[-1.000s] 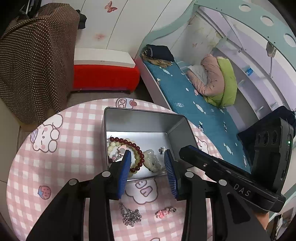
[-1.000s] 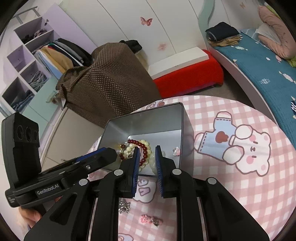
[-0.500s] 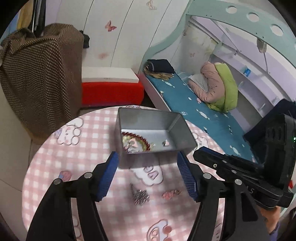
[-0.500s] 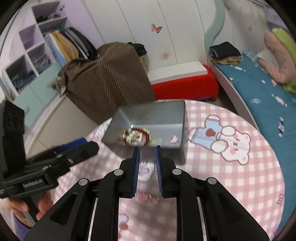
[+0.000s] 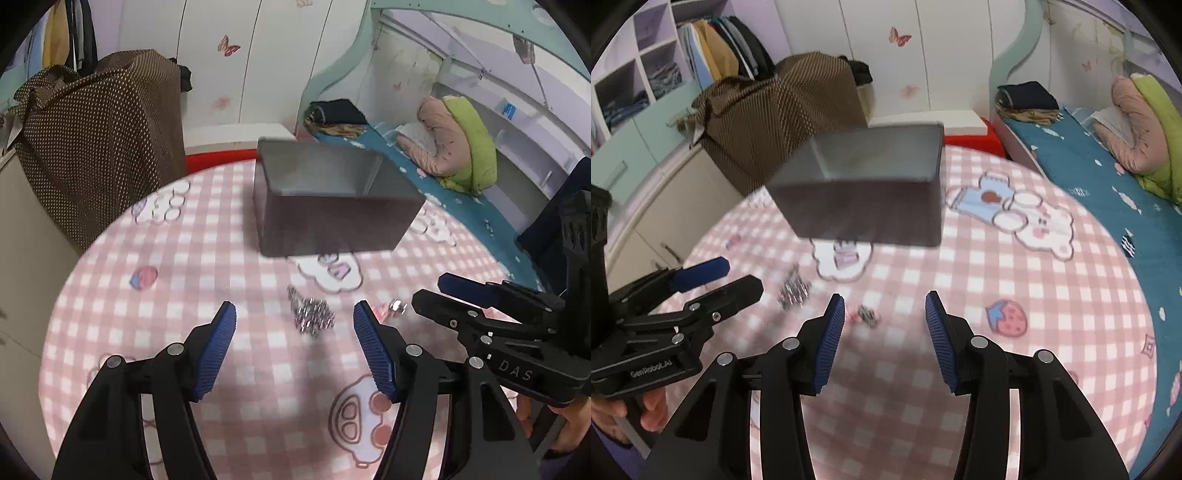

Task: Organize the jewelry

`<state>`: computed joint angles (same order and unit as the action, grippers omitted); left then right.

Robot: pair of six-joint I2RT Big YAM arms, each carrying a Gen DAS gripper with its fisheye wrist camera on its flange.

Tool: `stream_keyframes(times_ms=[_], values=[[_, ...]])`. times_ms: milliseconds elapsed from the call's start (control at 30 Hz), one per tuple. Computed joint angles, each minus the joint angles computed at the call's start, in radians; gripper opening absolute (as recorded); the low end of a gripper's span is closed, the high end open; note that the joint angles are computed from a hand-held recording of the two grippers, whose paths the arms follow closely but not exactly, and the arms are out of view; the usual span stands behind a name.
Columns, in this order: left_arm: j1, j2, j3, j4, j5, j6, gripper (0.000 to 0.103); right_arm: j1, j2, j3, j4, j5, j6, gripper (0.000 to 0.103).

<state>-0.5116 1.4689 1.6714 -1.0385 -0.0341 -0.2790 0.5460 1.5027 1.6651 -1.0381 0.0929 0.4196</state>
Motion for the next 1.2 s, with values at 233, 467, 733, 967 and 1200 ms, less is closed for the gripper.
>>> stream_keyframes(times_ms=[233, 467, 733, 967, 1200], values=[[-0.023, 0.025, 0.000, -0.001, -0.054, 0.025, 0.064, 0.001, -0.018, -0.067, 0.031, -0.006, 0.004, 0.045], [-0.042, 0.067, 0.030, -0.038, -0.139, 0.043, 0.044, 0.011, -0.009, -0.060, 0.038, 0.008, -0.051, 0.045], [-0.023, 0.053, 0.020, -0.030, -0.112, 0.051, 0.001, 0.012, 0.015, -0.033, 0.038, 0.011, -0.081, 0.045], [-0.002, 0.034, -0.008, -0.008, -0.061, 0.040, 0.000, 0.020, 0.045, 0.003, 0.026, 0.003, -0.138, 0.029], [0.008, 0.007, -0.010, 0.008, -0.035, 0.040, 0.000, 0.029, 0.043, 0.011, 0.026, 0.016, -0.149, 0.013]])
